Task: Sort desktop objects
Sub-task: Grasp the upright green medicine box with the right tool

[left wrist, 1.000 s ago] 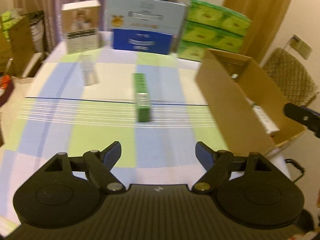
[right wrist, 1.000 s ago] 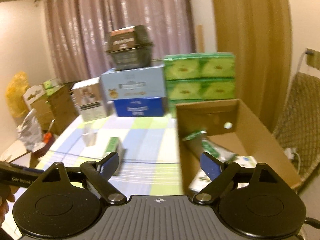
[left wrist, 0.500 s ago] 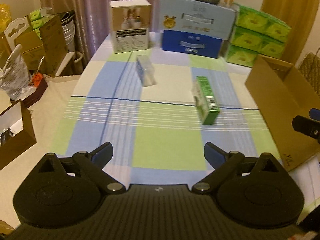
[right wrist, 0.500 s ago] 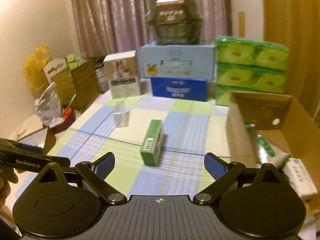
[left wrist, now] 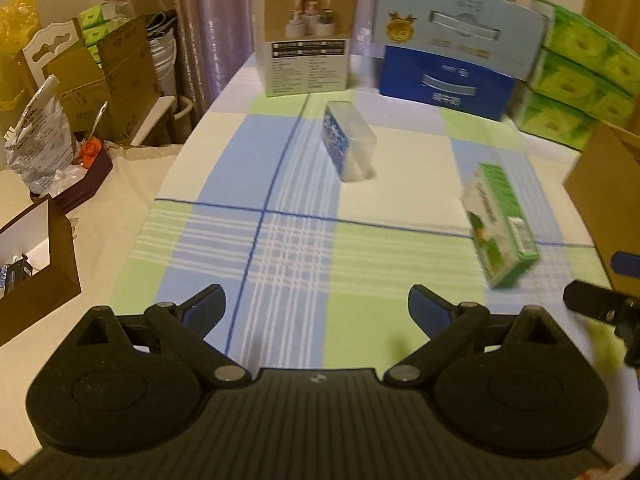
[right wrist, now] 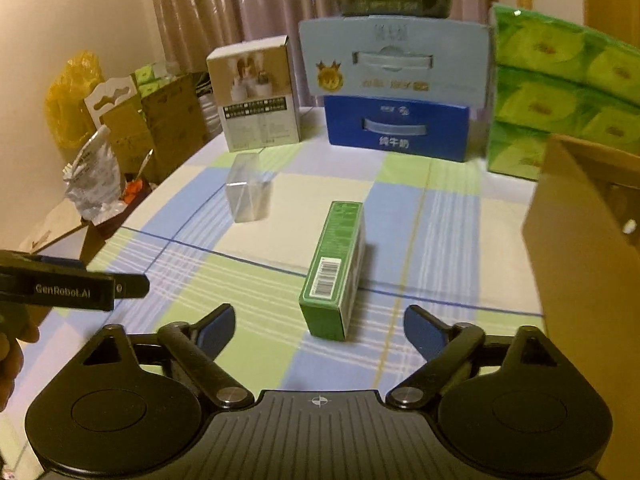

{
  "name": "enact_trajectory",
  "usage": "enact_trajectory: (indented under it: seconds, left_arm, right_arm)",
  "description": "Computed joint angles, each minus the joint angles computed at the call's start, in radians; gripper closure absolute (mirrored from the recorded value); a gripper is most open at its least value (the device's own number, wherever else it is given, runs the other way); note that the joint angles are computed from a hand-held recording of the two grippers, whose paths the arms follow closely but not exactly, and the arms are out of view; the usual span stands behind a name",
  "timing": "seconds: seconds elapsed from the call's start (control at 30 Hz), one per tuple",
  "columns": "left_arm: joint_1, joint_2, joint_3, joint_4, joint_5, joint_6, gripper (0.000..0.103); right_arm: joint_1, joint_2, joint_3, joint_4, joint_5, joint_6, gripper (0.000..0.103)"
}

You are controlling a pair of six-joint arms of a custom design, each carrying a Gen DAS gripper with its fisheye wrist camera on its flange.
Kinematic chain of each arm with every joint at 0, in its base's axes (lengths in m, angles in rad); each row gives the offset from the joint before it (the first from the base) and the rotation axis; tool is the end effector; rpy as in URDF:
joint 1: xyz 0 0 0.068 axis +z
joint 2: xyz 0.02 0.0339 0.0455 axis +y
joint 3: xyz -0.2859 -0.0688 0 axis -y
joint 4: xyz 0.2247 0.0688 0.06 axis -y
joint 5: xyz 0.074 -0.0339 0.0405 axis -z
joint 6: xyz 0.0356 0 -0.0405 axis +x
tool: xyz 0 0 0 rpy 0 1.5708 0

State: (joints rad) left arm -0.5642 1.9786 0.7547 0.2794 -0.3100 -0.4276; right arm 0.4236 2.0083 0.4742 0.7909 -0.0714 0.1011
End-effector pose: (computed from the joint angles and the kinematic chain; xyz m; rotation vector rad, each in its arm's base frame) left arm 0.2842 -0.1670 0.0976 0.0435 2.4522 -0.0408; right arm 0.2633 0.1215 0.0760 -0.4114 2.3008 0.3468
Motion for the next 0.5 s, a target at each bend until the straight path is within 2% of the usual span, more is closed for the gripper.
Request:
enact_trajectory:
  seconds: [0.13,0.27,0.33,0.5]
  left_arm:
    - [0.041,0.093,0.056,0.046,0.017,0.012,0.007]
    - [0.066,0.159,0.130,0.063,0.036,0.057,0.008]
    - [0.072,0.186,0.167,0.071,0.035,0.084,0.008]
    - [0.091,0.252,0.255,0.060,0.054,0.114,0.008]
  right_arm:
    - [-0.011,0.125,0.095,0.034,0.002,-0.010,0.034]
    - [-0.014,0.216,0.193,0.007,0.003,-0.018,0.047]
    - [-0.010,0.240,0.227,-0.011,0.013,-0.014,0.058]
    - [-0.005,0.266,0.258,-0.019,0.017,-0.015,0.067]
